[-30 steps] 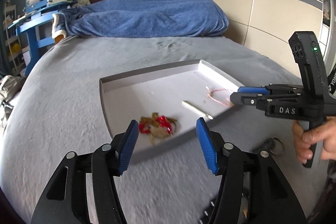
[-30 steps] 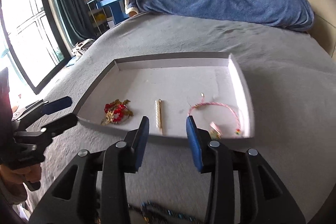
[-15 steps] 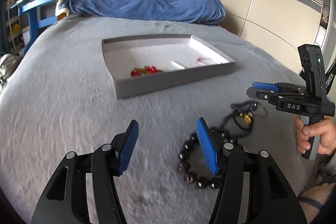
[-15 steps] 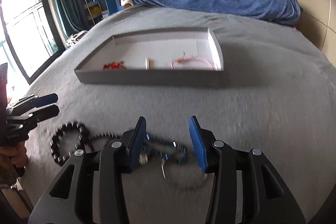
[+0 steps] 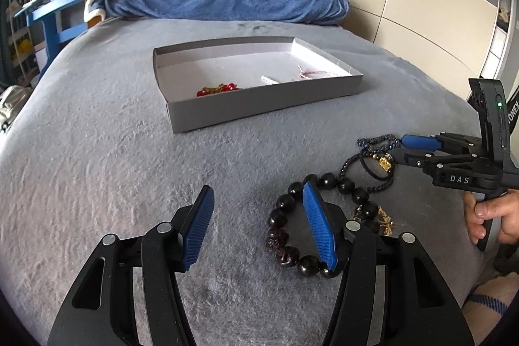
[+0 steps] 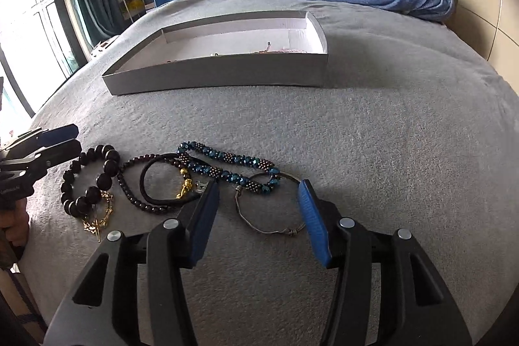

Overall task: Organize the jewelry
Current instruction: 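Move both open tools back to the remaining jewelry, then grasp the black bead bracelet with the left tool while the right tool grasps the silver bangle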

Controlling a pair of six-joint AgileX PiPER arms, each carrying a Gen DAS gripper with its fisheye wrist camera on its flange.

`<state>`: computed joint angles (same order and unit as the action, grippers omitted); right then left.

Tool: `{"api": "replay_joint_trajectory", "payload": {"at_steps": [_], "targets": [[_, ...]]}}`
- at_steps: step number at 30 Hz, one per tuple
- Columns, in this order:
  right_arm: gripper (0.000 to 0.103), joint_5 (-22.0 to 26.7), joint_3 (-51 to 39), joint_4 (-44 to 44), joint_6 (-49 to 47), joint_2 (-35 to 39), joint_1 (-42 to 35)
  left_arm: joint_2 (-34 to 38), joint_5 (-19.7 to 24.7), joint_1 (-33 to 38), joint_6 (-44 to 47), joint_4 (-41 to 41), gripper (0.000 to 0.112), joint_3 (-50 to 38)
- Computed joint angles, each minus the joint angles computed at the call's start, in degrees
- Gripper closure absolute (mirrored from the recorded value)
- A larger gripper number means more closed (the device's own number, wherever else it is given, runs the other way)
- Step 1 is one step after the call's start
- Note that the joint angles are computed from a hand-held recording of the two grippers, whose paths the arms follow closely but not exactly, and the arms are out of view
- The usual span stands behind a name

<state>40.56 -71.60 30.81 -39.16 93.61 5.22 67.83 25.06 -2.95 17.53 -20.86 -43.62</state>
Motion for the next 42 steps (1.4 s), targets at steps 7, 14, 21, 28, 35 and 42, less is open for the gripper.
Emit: {"api": "replay_joint_trajectory", "payload": {"at_steps": [7,14,21,28,35,42], "targets": [[0.040,-3.7,1.2,-8.3,8.9,-1.0,1.8,0.6,1.0,-1.0,-1.0,1.6,0.054,-0.5],[0.040,-6.7,2.9,-5.7,6.4,-2.5,1.0,3.4,3.6,-0.2,-0.5,0.8,0.054,-2.1],[0.040,-4.6,0.9,-3.2,6.5,-0.7,-1.1,4.1,4.2,-2.0,-4.3,4.9,0.050,-2.7],[0.038,-2.6,-1.2,-8.7,11.8,1.4,0.4,5.5,4.9,-5.6,-12.1,14.0,0.044,-3.8],[0.053,-2.6,-0.7,-6.5,10.0,1.2,-0.2,4.7,4.2,-6.9,-15.8,18.0,0.077,-3.2],[0.054,-2.0,2.2,7.5,-2.3,-0.9,-4.5,3.3,2.7,-5.4,-10.4,12.7,0.097,-2.1]]}}
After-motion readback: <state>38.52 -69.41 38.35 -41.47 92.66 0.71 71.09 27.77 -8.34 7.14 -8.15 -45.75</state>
